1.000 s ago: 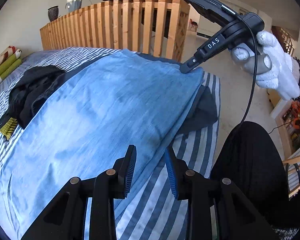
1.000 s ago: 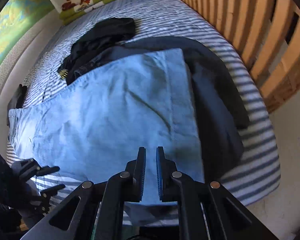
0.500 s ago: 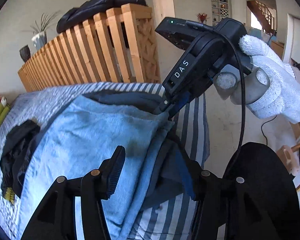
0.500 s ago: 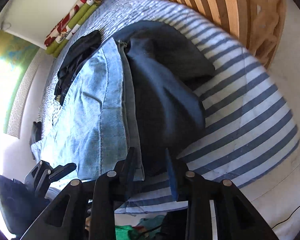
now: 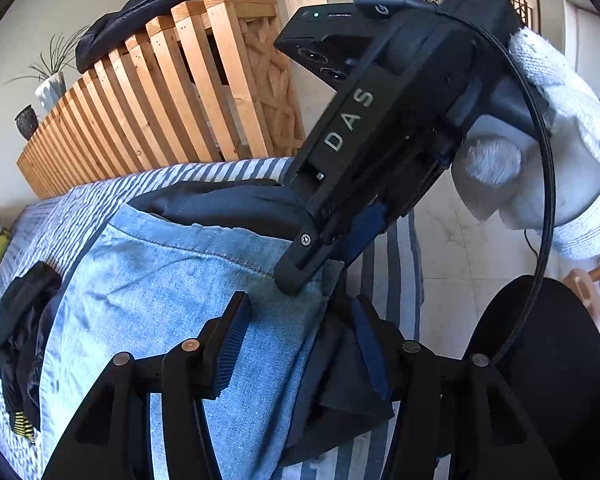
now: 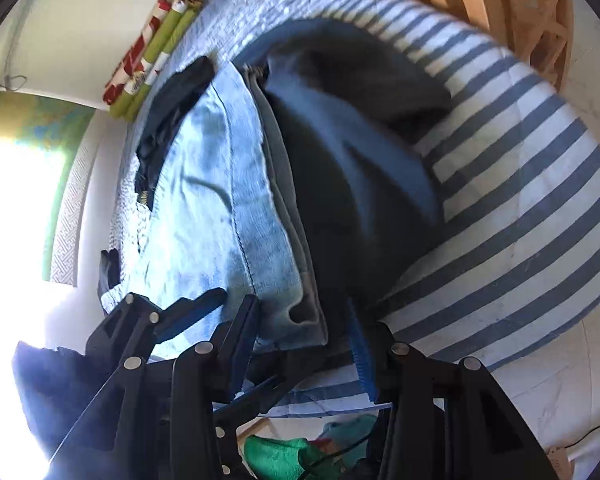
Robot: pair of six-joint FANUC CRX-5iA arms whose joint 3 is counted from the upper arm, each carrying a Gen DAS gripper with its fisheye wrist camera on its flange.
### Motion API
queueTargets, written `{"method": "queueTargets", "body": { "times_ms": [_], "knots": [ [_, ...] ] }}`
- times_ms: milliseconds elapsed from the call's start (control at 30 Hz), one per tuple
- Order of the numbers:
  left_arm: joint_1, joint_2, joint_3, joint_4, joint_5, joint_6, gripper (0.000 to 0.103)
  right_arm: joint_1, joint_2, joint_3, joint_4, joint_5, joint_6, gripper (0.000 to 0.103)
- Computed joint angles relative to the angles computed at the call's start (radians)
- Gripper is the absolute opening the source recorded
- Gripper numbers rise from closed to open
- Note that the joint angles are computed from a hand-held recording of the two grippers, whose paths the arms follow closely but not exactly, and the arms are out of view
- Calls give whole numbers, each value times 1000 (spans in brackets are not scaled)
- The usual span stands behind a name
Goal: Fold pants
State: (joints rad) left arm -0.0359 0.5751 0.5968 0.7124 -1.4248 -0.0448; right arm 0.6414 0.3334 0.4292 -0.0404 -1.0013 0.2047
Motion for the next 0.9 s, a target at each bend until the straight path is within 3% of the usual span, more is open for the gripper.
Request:
{"method": "queueTargets", "body": {
  "times_ms": [33,200,333,400,433,500,600,700,767,900],
  "knots": [
    [0,-7,-15,4,10,-13,56,-2,-8,-15,-11,25,-14,29],
    [-12,-25,-70,29,73,-32,57,16,-11,7,52,10,-53,12],
    [-19,-57,-153,76,156,-65,57,27,-10,34,91,6,-69,8],
    [-21,-40,-130,73,153,-20,32,27,9,76,90,-27,-46,8],
    [-18,-24,-102,76,135,12,30,25,18,91,84,-41,-37,8],
    [-4,20,-30,97,70,86,17,20,26,108,74,-50,-17,8],
    [17,92,91,135,-30,214,10,19,7,84,80,-6,18,14],
    [36,158,201,175,-112,322,10,16,0,66,136,37,-13,39],
    [47,199,271,192,-147,379,8,14,5,74,151,34,-11,40],
    [56,179,236,206,-113,358,8,-15,41,129,119,18,9,41]
  ]
}}
